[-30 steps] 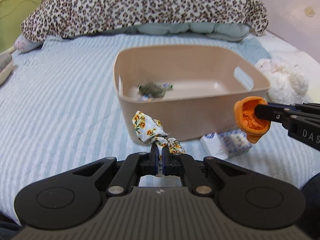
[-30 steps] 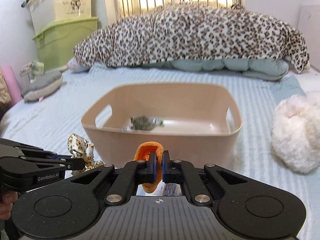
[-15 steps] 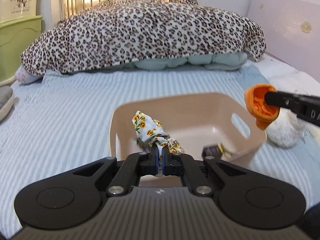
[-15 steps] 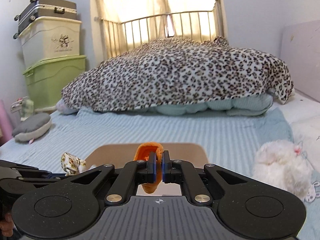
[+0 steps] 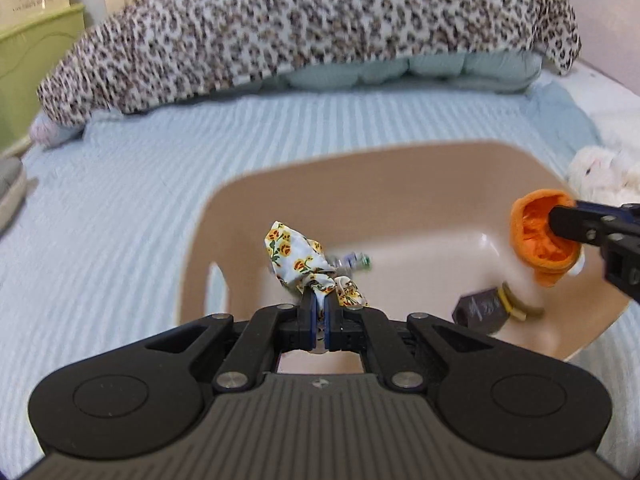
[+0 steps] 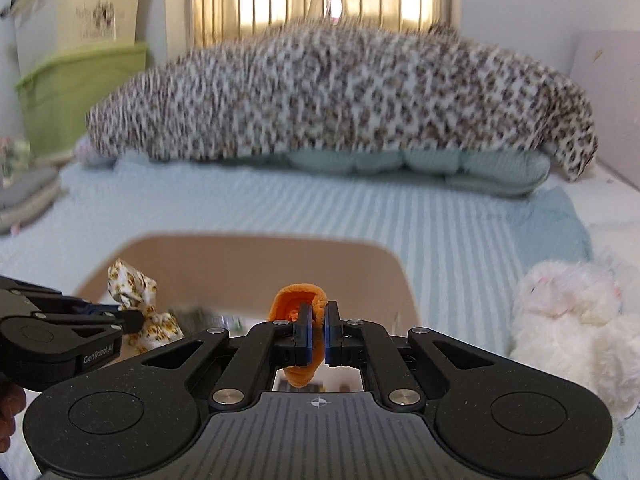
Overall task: Organize objects
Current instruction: 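Carry the scrunchie and orange cup over the basket while both tools open to drop them, then grasp the white box with the left tool while the right tool grasps the blue-and-white box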
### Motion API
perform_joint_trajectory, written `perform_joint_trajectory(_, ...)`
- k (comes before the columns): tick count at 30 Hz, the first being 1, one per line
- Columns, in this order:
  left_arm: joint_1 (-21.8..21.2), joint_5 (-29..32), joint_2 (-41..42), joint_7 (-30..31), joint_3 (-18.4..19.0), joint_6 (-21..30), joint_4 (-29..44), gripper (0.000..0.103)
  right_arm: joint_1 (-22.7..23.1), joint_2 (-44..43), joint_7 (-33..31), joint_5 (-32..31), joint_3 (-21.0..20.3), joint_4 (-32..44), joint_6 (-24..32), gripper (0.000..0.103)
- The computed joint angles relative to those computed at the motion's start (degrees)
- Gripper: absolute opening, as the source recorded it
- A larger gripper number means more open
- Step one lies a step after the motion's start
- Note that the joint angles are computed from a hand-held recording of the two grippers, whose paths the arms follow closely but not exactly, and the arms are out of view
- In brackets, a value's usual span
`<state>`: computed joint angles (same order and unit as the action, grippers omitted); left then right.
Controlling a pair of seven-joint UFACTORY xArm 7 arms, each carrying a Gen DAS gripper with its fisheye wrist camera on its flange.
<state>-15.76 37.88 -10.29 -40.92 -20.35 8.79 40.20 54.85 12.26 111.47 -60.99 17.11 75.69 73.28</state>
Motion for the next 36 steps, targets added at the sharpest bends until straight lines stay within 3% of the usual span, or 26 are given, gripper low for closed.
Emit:
perform_joint_trajectory(6, -3.06, -4.65, 2.62, 4.54, 2.26, 1.95, 0.64, 0.009, -1.77, 1.06, -1.79, 4.00, -0.59, -0.93, -5.24, 0.011)
perform_joint_trajectory(10, -4.56, -8.43, 1.57, 7.06, 3.43, 1.86, -0.07, 0.013, -1.00, 1.09, -1.64, 4.59, -0.72, -0.87, -5.03, 0.045)
perform_joint_trajectory(11, -4.51, -8.71, 0.68, 7.31, 3.48, 1.15, -0.79, 0.018, -0.60, 1.17, -1.55, 4.52, -0.67, -0.39, -4.01, 0.049)
perform_joint_trajectory(13, -3.85, -8.82, -1.02, 6.66, 2.57, 1.32, -1.38, 0.045, 0.08, 0.70, -1.29, 4.26, -0.50, -0.12, -2.28, 0.058)
perform_joint_trajectory(14, -3.14, -8.59, -2.22, 5.45, 1.76, 2.14, -1.72, 0.066, 0.28, 0.37, -1.17, 4.21, -0.35, -0.02, -1.73, 0.060)
perform_joint_trajectory(15, -2.51, -8.44, -3.14, 4.46, 1.10, 2.62, -1.88, 0.079, 0.39, -0.18, -1.11, 4.29, -0.18, -0.09, -1.28, 0.065)
perform_joint_trajectory(24, -4.00, -14.92, -13.59, 9.74, 1.07, 4.29, -7.16, 0.083, 3.76, -1.57, 1.15, 3.60, 2.73, 1.51, 6.42, 0.092)
perform_joint_trajectory(30, -6.88, -21.71, -20.36, 14.45, 2.12, 6.25, -12.11, 0.084, 6.60, -0.92, 4.23, 4.11, 4.01, 2.47, 9.60, 0.097)
perform_joint_trajectory(36, -11.45, -28.71, -24.14, 19.00, 4.63, 8.98, -16.28, 0.085, 7.97, -0.08, 6.47, 7.75, 4.36, 1.96, 8.62, 0.100)
